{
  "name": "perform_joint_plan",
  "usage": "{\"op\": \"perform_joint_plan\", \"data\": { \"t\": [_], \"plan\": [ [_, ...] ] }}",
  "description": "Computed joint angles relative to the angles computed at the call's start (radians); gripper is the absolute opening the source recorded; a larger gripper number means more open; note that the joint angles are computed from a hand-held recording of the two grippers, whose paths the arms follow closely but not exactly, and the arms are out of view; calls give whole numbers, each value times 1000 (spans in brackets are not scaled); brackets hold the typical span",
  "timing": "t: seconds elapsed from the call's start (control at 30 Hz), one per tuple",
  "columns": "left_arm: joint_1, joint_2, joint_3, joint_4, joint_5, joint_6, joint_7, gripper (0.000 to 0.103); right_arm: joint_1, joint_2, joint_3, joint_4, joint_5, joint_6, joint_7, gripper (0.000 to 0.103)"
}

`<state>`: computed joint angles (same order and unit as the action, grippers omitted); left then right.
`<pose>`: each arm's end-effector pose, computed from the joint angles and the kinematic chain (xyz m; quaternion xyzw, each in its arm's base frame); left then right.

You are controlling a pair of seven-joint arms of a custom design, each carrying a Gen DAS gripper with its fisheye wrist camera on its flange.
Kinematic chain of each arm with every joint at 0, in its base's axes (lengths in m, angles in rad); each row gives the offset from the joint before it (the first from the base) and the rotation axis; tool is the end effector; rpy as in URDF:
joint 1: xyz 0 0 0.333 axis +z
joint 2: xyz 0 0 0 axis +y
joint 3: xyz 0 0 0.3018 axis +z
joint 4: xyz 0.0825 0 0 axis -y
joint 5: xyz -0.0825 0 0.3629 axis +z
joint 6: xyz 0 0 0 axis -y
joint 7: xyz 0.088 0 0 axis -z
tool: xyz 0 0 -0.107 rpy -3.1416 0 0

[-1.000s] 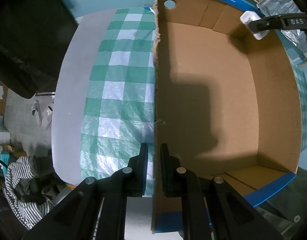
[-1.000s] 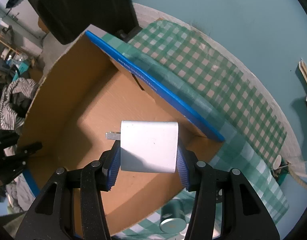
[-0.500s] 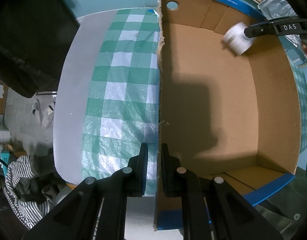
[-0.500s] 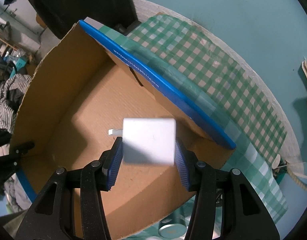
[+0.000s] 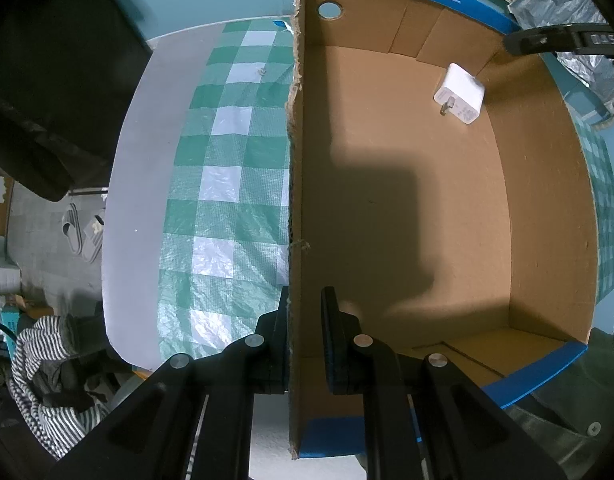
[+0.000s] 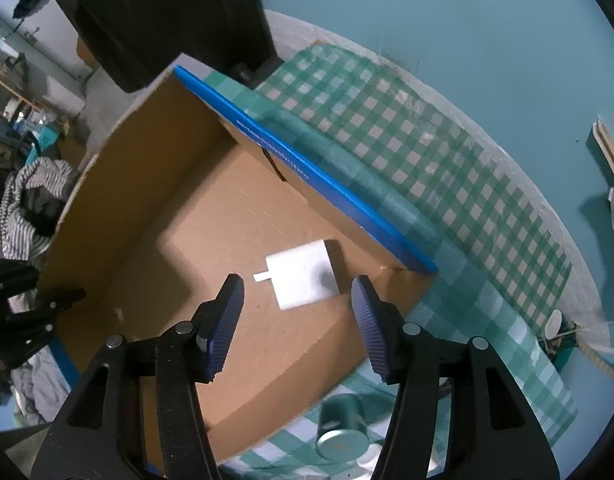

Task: Organize rigid objects
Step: 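Move the right gripper to the black round fan and grasp it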

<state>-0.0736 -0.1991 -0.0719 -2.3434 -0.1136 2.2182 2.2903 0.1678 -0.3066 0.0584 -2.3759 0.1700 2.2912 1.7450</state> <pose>0.4611 -0.0718 0.4172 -0.3759 0.9251 -0.0522 0.0136 0.4427 0.1068 0.4595 -0.6848 0.7177 -0.0105 0.1257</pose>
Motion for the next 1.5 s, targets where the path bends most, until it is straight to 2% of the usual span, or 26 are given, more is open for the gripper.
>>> {"op": "perform_joint_plan", "data": {
  "t": [0.13,0.3,0.53,0.87,1.13,1.5],
  "plan": [
    [0,8,-5,6,11,1,-9,12,-7,-69,-6,-26,6,-15,-3,66],
    [-4,7,-7,1,10,10,-12,12,-36,-155,-6,-50,-14,-53,23,71],
    [-11,-10,-6,-20,10,22,-6,12,-109,-244,-19,-102,-55,-111,49,71],
    [-13,-10,-6,-15,22,11,-7,12,-165,-328,-29,-170,-66,-165,66,71],
    [-12,0,-7,-5,26,3,-8,12,-175,-305,-38,-234,-44,-150,68,71],
    [-14,-9,-6,-18,21,14,-10,12,-175,-192,-48,-262,-13,-109,90,71]
  ]
}}
